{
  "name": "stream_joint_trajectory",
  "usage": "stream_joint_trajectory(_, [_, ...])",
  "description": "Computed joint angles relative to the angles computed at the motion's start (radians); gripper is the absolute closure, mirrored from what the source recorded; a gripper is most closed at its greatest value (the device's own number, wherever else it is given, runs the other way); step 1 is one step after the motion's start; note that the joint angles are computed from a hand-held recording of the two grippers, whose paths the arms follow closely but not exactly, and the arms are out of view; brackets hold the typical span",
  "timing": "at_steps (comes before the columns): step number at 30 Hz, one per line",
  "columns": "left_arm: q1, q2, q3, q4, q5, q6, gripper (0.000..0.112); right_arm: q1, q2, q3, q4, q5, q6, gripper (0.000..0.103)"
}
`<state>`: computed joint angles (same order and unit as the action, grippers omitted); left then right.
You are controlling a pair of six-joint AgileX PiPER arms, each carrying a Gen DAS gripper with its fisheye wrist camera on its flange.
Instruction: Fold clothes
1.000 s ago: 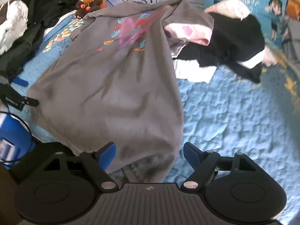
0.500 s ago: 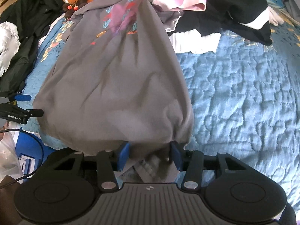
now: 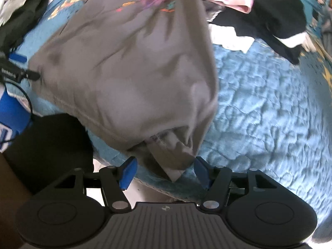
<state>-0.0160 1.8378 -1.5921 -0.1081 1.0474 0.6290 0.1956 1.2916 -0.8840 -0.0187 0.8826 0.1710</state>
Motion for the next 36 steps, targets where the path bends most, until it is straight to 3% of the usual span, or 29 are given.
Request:
stream_joint_trajectory(1, [0.001,-0.002,-0.002,-0.004,0.002,0.004,0.01,-0.011,0.012,-0.002,0.006,-0.001,-0.01,0.052])
stream_joint_trajectory(5, [-0.006,-0.008,-0.007,-0.004,0.005,0.001,0.01,-0.045,0.027,-0.009,0.0,-0.003,0.021,0.088])
stream_joint_trajectory(8, [-0.013,-0.013,-0.007,-0.003,0.006,0.002,0.01,-0.074,0.002,-0.001,0.032,0.005,-0.001,0.1])
stream_joint_trajectory(21, [-0.015,-0.022,-0.004,0.008,0.003,0.0,0.01,-0.097,-0.091,-0.015,-0.048,0.138,0.004,0.101])
stream_joint_trajectory(30, [0.054,-0.01,-0.032,0.073,0.007,0.011,0.01,-0.07,-0.083,0.008,-0.084,0.123,0.05,0.101])
stream_joint_trajectory(36, [0.133,0.019,-0.072,0.03,0.023,0.126,0.01,-0.06,-0.087,0.002,-0.124,0.137,0.086,0.101])
